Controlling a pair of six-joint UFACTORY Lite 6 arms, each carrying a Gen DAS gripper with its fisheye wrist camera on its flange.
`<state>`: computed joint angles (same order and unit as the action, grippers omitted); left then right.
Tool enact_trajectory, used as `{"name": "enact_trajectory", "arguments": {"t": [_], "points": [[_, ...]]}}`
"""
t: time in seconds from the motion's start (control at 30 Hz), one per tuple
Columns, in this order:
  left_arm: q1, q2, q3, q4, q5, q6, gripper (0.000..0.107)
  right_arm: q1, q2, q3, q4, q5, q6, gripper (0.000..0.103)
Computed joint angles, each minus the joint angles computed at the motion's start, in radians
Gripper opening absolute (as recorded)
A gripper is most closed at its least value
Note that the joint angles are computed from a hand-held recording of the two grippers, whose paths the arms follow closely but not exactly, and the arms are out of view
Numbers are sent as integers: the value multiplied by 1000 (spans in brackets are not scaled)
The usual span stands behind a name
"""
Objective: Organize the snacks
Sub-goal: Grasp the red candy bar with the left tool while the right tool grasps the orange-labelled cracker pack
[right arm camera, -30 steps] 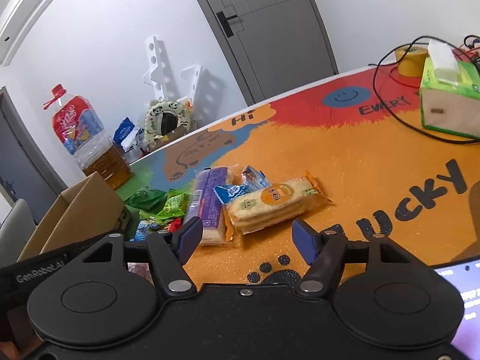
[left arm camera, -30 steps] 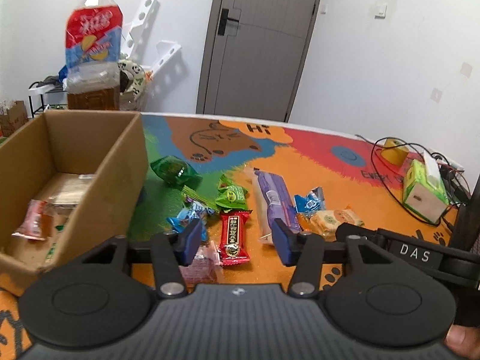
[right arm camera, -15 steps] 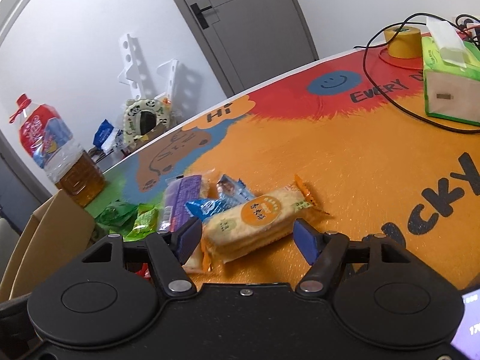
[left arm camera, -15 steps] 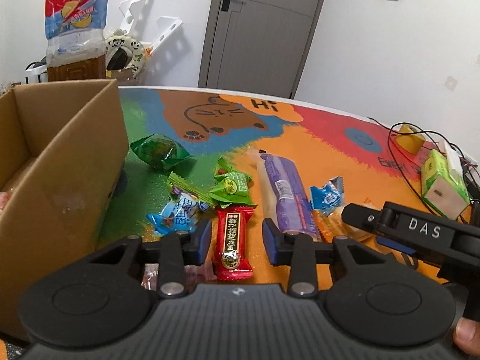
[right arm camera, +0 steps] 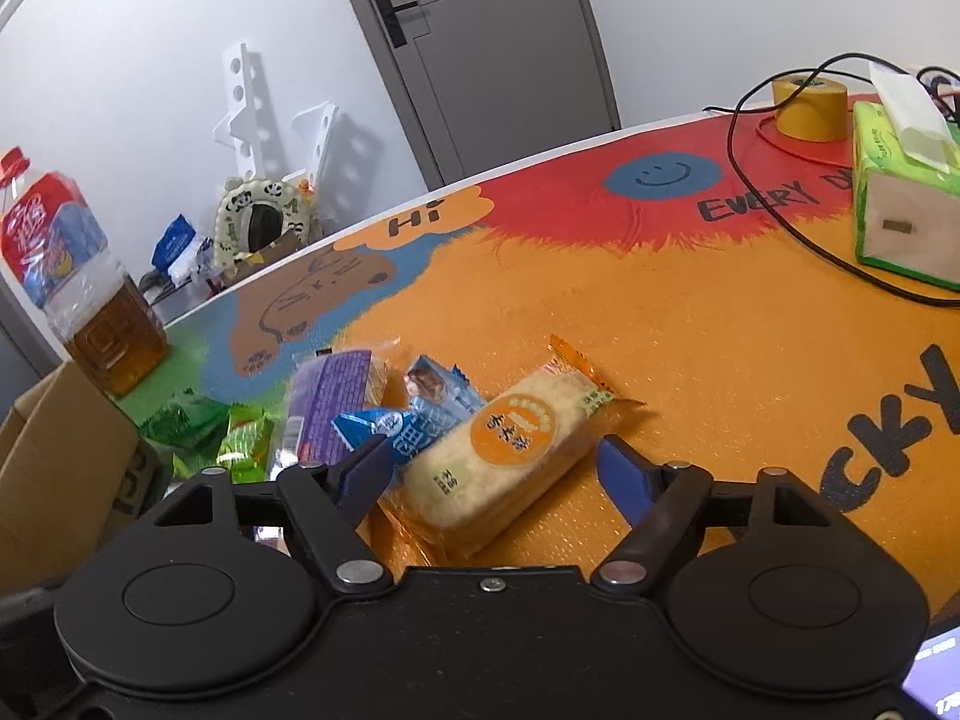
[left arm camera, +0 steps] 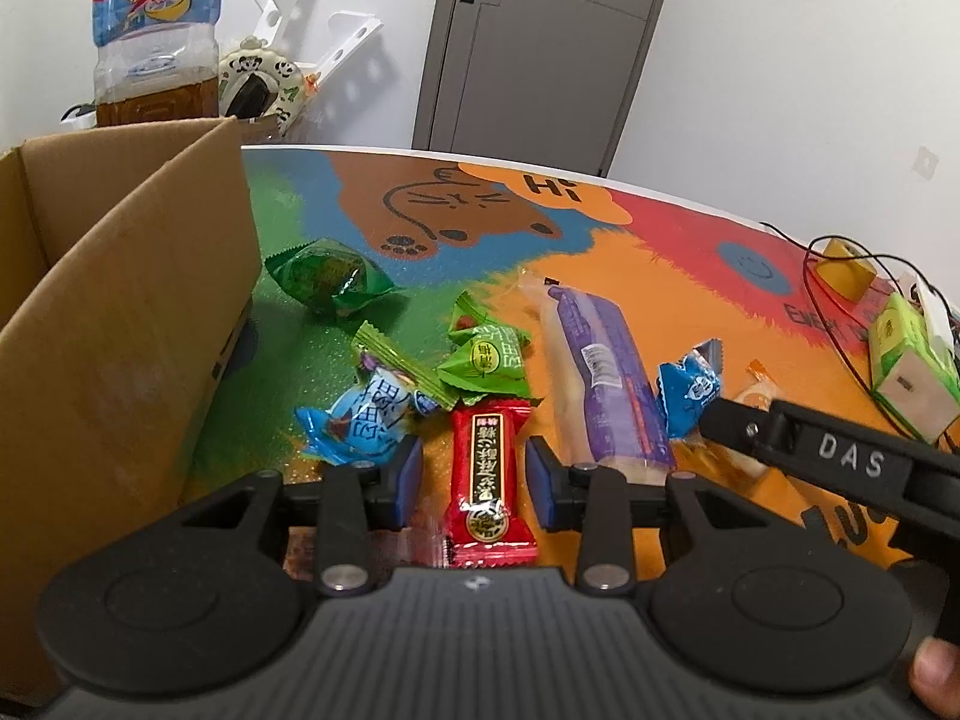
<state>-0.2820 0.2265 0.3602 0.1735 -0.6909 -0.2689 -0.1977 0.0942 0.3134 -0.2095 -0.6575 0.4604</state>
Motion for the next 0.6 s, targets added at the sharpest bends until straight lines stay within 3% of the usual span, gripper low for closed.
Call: {"name": "enact_trajectory", "arguments": {"t": [0.2, 0.37, 0.6], "points": [[-14, -2, -16, -8, -18, 13, 35, -26, -80, -53, -37, 38, -6, 58], [-35, -14, -39, -9, -29, 26, 20, -48, -133, -99, -24, 47, -26, 57], [-35, -39, -62, 10, -41, -1, 18, -8, -60, -49, 16, 24, -76, 59]]}}
